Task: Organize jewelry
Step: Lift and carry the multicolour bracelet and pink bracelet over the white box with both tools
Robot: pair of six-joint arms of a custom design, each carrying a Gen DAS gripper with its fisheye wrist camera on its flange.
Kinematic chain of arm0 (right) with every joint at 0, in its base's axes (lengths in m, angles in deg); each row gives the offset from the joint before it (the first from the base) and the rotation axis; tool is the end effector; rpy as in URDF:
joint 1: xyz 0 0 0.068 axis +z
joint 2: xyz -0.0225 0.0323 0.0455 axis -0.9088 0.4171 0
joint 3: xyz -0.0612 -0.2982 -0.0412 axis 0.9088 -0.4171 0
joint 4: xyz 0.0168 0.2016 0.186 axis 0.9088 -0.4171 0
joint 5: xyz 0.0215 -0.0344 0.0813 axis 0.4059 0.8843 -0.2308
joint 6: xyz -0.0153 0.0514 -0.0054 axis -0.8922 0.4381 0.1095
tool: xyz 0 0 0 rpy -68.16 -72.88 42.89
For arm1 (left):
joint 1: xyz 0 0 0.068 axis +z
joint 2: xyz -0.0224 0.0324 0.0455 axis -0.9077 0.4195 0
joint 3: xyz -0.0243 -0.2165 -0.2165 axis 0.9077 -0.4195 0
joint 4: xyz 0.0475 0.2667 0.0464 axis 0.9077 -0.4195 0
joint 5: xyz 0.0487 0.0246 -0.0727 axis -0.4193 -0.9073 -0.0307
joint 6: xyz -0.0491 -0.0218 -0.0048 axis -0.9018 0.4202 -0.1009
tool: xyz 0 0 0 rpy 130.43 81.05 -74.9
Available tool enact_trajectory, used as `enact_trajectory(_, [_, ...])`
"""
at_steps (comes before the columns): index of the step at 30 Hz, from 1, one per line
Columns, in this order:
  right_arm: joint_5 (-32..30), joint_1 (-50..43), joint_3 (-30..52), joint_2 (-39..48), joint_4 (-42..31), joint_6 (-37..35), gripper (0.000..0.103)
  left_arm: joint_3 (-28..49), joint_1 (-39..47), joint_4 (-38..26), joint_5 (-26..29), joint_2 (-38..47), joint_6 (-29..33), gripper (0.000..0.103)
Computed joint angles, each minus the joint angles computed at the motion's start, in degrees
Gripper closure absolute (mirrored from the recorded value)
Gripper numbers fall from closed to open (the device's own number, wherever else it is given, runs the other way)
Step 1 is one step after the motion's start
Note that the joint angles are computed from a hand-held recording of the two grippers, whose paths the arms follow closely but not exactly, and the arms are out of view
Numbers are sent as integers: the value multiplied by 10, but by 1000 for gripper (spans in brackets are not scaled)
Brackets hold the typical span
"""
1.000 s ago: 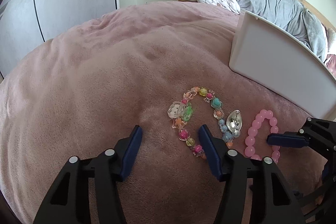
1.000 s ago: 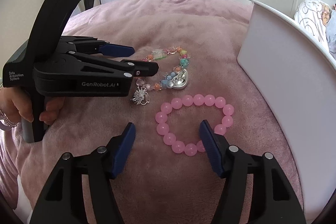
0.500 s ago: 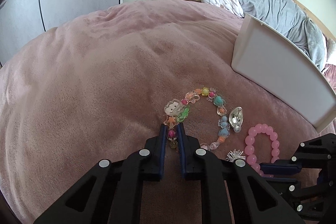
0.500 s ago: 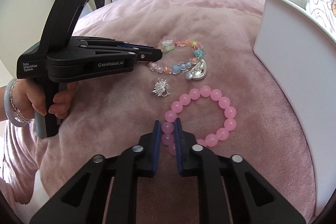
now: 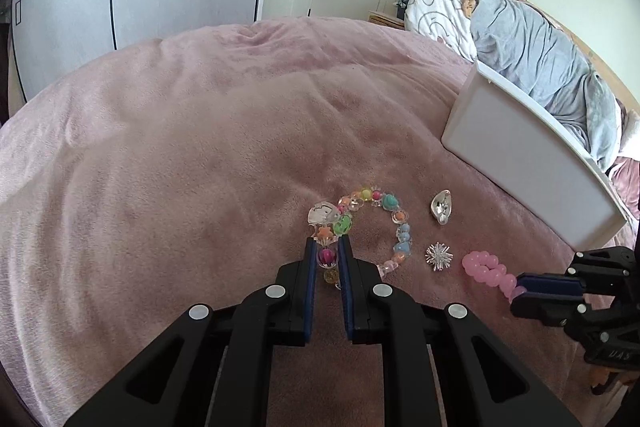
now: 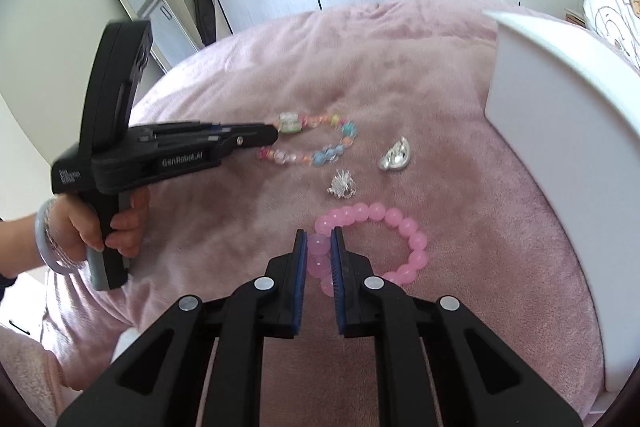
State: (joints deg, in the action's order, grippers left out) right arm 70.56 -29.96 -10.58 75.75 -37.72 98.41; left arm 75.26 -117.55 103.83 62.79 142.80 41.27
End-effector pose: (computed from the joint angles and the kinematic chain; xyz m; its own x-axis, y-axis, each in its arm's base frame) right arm 0.1408 0.1098 0.1329 -0.7197 -0.2845 -0.6333 -0.5619 0.7744 0.2907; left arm 0.1708 -0.2001 0.1022 -0.7542 -0.0045 -0.6566 0.1486 0.9729 -0.1774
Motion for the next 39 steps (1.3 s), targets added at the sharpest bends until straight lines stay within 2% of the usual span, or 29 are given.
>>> enact_trajectory(6, [-52,-45,11,-131,-97,11,91,-16,-22,-69,-42,-117,-28,87])
enact_trajectory(13, [-58,-61,49,-252,-212,14,91,35,-67,-183,-98,-221,-13,87])
enact_trajectory(17, [-59,-94,81,-329,-290,-6,91,71,-97,-223,-122,-243,-7,87])
enact_trajectory(22, [-109,-194,132,-396,-384,-63,91,131,-115,-252,-132,-228,21,87])
enact_trajectory(26, [-192,-320,164,-410,-432,-125,91,175,-116,-264,-134,-214,46,87])
enact_trajectory(34, [-376,-593,207,-349,-507,-294,91,261,-110,-285,-126,-175,92,87])
enact_trajectory(39, [-422,-692,207,-297,-512,-371,91,311,-95,-286,-105,-124,123,87])
